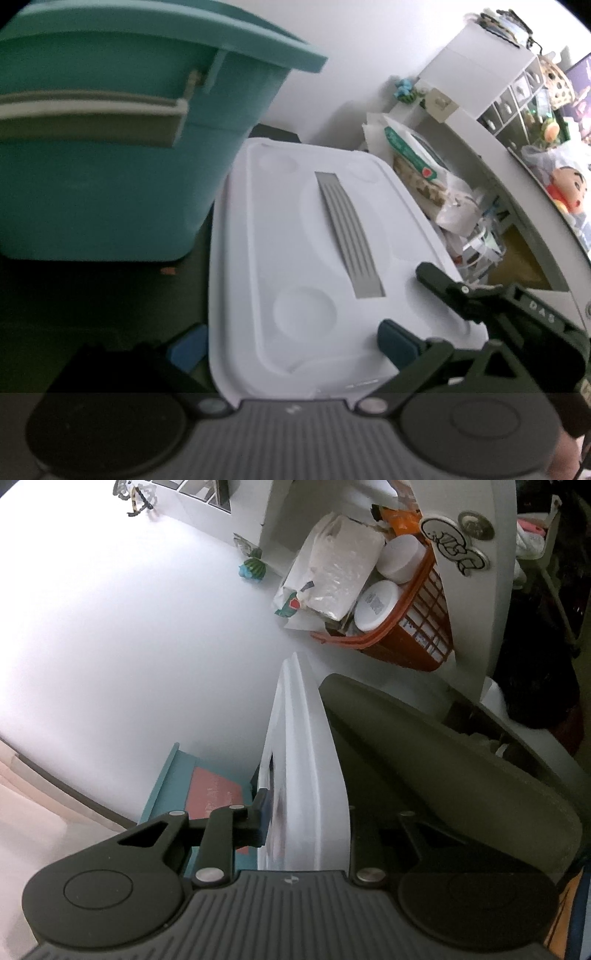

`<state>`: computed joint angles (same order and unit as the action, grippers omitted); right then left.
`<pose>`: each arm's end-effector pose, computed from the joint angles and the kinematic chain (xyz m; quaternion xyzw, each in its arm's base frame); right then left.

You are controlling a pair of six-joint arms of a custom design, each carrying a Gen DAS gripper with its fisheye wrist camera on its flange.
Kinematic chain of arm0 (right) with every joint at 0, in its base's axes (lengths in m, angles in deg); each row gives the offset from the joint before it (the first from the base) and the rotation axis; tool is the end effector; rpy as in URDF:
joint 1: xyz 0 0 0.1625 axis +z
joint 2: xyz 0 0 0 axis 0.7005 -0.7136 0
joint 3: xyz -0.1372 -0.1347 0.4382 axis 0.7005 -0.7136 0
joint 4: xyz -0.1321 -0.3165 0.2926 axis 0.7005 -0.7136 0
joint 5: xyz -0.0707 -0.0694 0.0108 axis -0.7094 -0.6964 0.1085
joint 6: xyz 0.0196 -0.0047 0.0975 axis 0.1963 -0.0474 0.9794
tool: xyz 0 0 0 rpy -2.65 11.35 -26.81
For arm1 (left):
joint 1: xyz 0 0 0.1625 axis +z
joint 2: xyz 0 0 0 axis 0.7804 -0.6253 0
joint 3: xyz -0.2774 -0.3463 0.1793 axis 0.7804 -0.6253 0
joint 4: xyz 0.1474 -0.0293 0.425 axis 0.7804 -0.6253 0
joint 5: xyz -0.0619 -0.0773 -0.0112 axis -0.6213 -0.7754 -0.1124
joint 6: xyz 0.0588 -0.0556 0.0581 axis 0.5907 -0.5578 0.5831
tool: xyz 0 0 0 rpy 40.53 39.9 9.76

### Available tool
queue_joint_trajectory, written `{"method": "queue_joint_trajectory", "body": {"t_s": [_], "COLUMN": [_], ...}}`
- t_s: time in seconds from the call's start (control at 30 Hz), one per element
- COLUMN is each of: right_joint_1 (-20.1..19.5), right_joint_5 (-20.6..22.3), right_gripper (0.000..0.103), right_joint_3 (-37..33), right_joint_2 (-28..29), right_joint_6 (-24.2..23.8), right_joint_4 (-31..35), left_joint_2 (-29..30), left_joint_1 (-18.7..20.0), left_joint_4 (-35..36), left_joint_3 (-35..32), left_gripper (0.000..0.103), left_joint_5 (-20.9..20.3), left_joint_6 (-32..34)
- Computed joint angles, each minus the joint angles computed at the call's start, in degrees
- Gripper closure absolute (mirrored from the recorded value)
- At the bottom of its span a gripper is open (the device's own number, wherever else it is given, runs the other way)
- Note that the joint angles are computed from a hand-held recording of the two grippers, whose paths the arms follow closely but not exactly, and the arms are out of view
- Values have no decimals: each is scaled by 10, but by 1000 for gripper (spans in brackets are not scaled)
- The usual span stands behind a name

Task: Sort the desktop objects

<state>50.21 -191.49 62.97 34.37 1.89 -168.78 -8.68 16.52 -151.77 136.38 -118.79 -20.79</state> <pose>0.1594 -0.7573 0.1424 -0.2263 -0.7404 0.6329 0.0015 -0.2105 -0.9025 0.1376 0.2568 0.9523 -0.1588 0.0438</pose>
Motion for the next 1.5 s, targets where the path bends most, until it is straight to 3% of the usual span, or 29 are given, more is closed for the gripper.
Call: {"method": "queue_joint_trajectory", "body": {"t_s": [0.2,0.4,0.87,1.2,1.5], "right_joint_1": [0,-2,-13,-8,-3], "right_joint_5": [-16,-13,42,46,44], "right_gripper": [75,79,92,96,96], "right_joint_3": [-5,8,42,48,58], "right_joint_2": [6,-14,-44,-51,-58], "right_joint_6": [9,40,116,162,158], "right_joint_4": [-12,31,26,5,-14], "left_joint_2": [-1,-4,-25,-45,-60], "left_joint_1": [0,-2,-22,-39,-48], "left_joint_4": [0,-2,-53,-53,-63], "left_joint_3": [2,6,52,66,82], "left_gripper": [4,4,6,6,7], "left_joint_5": [1,5,27,44,53], "left_joint_6": [5,8,38,54,53]}}
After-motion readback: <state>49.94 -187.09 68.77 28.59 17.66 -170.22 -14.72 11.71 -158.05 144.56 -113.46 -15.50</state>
